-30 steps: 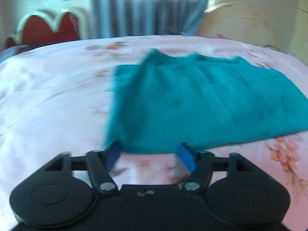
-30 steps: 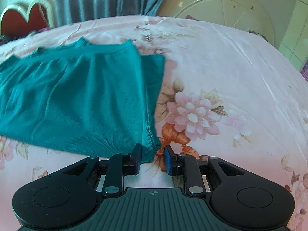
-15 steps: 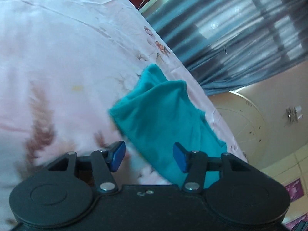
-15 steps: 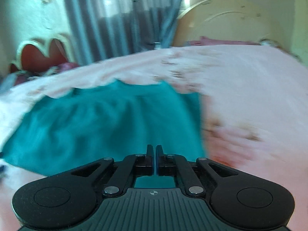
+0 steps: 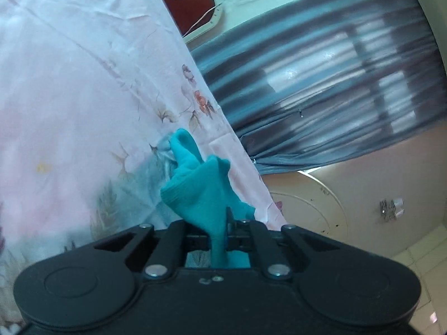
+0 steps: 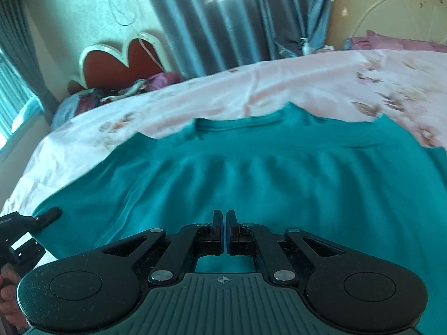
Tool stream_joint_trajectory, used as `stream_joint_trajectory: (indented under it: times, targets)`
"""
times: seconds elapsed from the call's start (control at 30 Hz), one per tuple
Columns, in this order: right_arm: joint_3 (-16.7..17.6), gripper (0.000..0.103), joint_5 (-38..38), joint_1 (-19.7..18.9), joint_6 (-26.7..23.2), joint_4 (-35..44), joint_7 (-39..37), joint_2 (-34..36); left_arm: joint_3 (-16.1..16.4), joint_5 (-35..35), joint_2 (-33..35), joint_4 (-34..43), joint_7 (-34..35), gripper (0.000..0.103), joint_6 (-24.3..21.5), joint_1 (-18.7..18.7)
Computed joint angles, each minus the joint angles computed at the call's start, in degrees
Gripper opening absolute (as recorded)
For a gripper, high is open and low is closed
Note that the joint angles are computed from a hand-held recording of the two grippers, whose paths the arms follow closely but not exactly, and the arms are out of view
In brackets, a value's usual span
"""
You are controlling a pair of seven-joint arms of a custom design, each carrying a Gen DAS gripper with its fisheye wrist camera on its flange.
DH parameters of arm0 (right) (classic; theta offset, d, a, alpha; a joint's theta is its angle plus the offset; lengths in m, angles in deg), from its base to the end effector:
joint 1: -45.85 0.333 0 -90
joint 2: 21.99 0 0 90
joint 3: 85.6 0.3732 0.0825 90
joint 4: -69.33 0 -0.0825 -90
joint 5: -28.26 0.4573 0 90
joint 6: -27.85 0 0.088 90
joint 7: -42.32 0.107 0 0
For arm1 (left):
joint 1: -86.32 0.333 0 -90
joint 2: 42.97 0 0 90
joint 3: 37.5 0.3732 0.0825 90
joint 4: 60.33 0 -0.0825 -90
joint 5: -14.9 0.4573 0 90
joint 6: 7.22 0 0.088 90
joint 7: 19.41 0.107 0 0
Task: Fold small clothes
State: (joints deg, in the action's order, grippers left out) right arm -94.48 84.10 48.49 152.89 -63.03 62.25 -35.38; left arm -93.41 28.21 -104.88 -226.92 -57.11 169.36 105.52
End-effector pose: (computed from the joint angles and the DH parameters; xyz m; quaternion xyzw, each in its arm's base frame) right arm 0.5407 -0.0314 0.4825 -0.7969 0.4395 0.0092 0.4144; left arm 0.3098 -0.2294 0.4358 -0.8175 0.1232 -0.5310 0.1858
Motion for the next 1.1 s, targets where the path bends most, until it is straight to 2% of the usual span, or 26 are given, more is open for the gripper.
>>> stream_joint_trajectory:
  times: [0.07, 0.1, 0.23, 0.4, 0.57, 0.77, 0.9, 0.93, 1.0, 1.1]
  targets:
    - [3.1, 0.001, -6.8, 0.4, 5.2, -1.4, 3.2, 0.1, 1.2, 0.1, 3.4, -0.4, 1.0, 0.006, 0.0, -1.1]
    - [3.6, 0.001, -7.6, 1.0, 7.0, -2.0, 4.7, 0.5, 1.8, -0.1, 5.3, -0.7, 1.2, 0.006, 0.2, -1.6]
    - [4.0, 0.001, -10.2, 2.7, 11.3, -3.4, 7.8, -0.7, 1.1, -1.5, 6.4, -2.3, -0.9, 0.007, 2.3, -2.4]
    - [3.5, 0.001, -11.9, 5.0, 15.9, -5.7, 7.7, -2.3, 2.1, -1.9, 7.0, -3.5, 1.2, 0.007, 5.3, -2.3]
    - [3.0, 0.001, -13.2, 6.5, 18.3, -6.6, 8.4, -3.1, 2.4, -3.5, 7.8, -3.5, 4.1, 0.007, 6.7, -2.1]
    - [2.0, 0.001, -13.3, 7.4, 18.0, -6.4, 9.4, -2.8, 5.1, -3.7, 9.6, -2.1, 9.3, 0.007, 4.3, -3.2]
    - [1.2, 0.001, -12.6, 7.2, 15.8, -5.3, 9.1, -2.2, 8.4, -0.7, 11.6, 2.0, 15.6, 0.007, -0.6, -4.0]
    - [0.4, 0.001, -10.6, 6.9, 14.0, -4.4, 9.9, -1.8, 8.8, 0.3, 12.3, 3.7, 17.2, 0.007, -1.5, -3.5]
    - [-2.7, 0.002, -0.7, 6.2, 11.2, -3.1, 9.5, -1.4, 9.3, 3.0, 14.0, 7.8, 21.0, 0.007, -3.9, -2.4]
    - [-4.6, 0.002, 4.9, 2.7, 6.8, 0.0, 10.2, 0.9, 9.6, 8.4, 19.5, 15.9, 28.9, 0.007, -5.4, -0.7]
